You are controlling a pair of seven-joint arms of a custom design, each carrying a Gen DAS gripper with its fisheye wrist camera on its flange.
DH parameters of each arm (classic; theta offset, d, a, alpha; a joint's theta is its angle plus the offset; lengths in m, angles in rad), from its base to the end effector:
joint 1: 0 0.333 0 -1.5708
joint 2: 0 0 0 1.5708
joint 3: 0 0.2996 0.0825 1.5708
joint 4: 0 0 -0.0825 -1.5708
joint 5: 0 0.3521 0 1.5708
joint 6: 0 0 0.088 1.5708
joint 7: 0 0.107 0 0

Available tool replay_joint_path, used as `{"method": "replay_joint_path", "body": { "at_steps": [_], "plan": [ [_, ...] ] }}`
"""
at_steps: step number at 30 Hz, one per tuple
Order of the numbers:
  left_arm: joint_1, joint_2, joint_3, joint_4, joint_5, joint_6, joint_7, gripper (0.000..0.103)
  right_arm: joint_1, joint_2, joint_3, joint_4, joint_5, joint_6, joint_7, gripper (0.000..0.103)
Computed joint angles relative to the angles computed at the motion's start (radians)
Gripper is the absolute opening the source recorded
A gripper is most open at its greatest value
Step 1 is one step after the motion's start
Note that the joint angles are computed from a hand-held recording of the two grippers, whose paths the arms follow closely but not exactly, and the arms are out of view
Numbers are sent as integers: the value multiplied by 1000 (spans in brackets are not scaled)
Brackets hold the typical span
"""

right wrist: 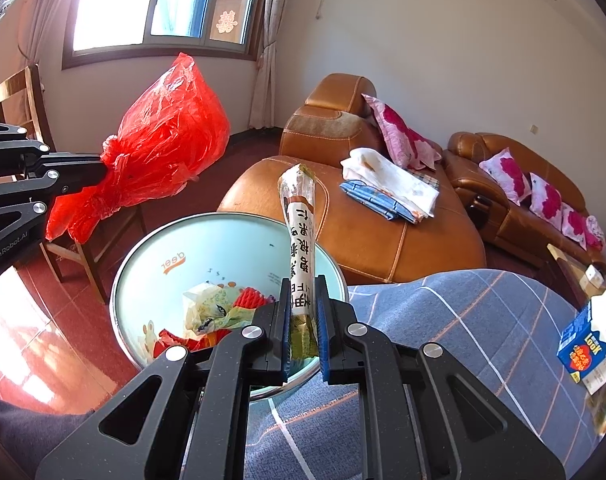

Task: Collect trash
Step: 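Hold the red bag and glass bottle above the light-blue bin with both tools, then open the right tool to drop the bottle while the left tool releases the red bag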

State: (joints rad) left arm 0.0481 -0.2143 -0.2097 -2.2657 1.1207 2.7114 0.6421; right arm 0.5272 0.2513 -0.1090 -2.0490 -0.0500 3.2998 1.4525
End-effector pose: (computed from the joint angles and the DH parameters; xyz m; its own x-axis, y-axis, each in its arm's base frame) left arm 0.4817 -0.1160 0.5016 0.0487 -0.9183 -0.3928 -0.6323 0.2761 -0.7239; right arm 0.5525 0.2568 0.4463 0.4900 -0.8564 0.1629 -0.4070 -0.3900 -0.8260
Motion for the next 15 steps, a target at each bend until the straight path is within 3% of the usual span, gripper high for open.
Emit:
{"method": "replay_joint_path", "body": {
  "at_steps": [4,10,12,13,14,15],
  "plan": [
    [1,5,2,3,-2,9,1,2,-41,-5,41,-3,-4,-2,-6,12],
    [6,2,9,-3,-12,31,5,6,-23,-2,20,1,-8,-7,-1,14],
    [13,-2,7,-6,5,42,-13,17,12,2,-17,3,-5,2,5,20],
    [19,-5,0,-7,34,42,-38,41,50,4,-58,0,2,12,8,25],
    [24,-11,-6,-9,67,44,-65,50,80,7,-90,0,14,19,9,31],
    [24,-15,-7,-10,80,41,-77,51,92,8,-102,-1,24,21,6,31]
  ]
}}
